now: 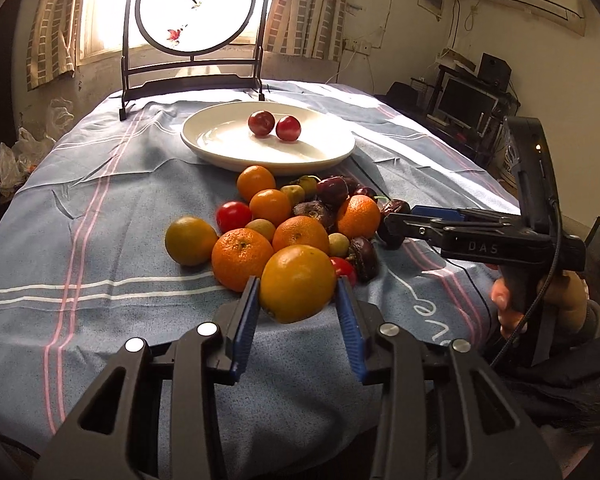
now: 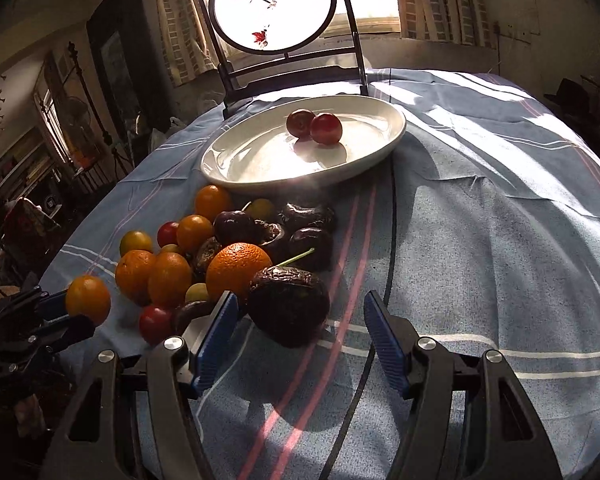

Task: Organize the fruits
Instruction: 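Grasp a yellow-orange citrus with the left tool while the right tool grasps a dark brown fruit, then place the citrus and the dark brown fruit on the white plate, opening both tools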

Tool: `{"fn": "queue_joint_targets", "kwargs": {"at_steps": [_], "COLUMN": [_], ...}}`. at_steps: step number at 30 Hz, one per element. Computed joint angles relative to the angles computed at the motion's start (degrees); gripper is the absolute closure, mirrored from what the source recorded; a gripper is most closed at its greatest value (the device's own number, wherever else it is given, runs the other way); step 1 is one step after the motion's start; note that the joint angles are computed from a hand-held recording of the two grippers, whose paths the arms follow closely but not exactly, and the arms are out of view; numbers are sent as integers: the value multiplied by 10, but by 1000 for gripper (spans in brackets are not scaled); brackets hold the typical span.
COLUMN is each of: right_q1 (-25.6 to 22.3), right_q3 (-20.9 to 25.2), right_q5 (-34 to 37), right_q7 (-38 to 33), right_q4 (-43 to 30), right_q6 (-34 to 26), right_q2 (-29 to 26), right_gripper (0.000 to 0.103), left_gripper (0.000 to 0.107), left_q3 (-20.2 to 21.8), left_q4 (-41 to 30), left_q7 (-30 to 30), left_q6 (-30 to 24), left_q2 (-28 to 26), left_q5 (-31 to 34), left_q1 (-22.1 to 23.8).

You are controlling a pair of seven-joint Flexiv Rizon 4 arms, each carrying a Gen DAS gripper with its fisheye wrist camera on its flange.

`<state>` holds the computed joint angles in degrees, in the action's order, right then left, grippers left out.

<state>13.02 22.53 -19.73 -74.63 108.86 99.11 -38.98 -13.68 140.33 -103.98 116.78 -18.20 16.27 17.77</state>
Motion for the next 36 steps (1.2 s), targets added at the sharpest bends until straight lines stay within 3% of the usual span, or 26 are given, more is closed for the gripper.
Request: {"fn": "queue_joint_targets", "kwargs": {"at_steps": [2, 4, 10, 18, 21, 25, 27, 31, 33, 35, 36], "right_q1": [-26, -27, -104, -115, -125, -128, -104, -55, -35, -23, -16], "right_q3": [32, 33, 103, 86, 102, 143, 136, 108, 98, 94, 82], "right_q5": [-13, -6, -34, -87, -111, -110, -101, -78, -69, -57, -49], "right_q7": [-9, -16, -19, 37, 53, 46, 41, 41, 36, 26, 31], "right_q4": [-6, 0, 22, 5, -38, -127, -172, -254, -292, -322, -324], "right_q6": [-12, -3, 49, 67, 40, -49, -93, -168, -194, -212, -206], "right_q2": [-11, -8, -21, -10, -27, -74, -91, -123, -139, -153, -151], "right_gripper": [59, 59, 60, 59, 59, 59, 59, 59, 59, 56, 44], "left_gripper": [69, 69, 69, 69, 69, 69, 69, 69, 69, 63, 48], "left_q3": [-9, -19, -14, -32, -71, -86, -96, -60, -76, -62, -28], "left_q4": [-2, -4, -1, -33, -66, -120, -150, -221, -256, -290, -315], "left_q7": [-4, -7, -11, -24, -26, 7, 30, 77, 97, 114, 67], "left_q6": [-3, -5, 11, -5, -29, -71, -96, -148, -185, -223, -251], "left_q2": [-4, -8, -10, -10, -17, -39, -54, -85, -107, -125, -128], "left_q5": [5, 10, 12, 24, 29, -6, -26, -77, -103, -127, -89], "left_q1": [11, 22, 21, 50, 90, 90, 87, 34, 42, 27, 6]}}
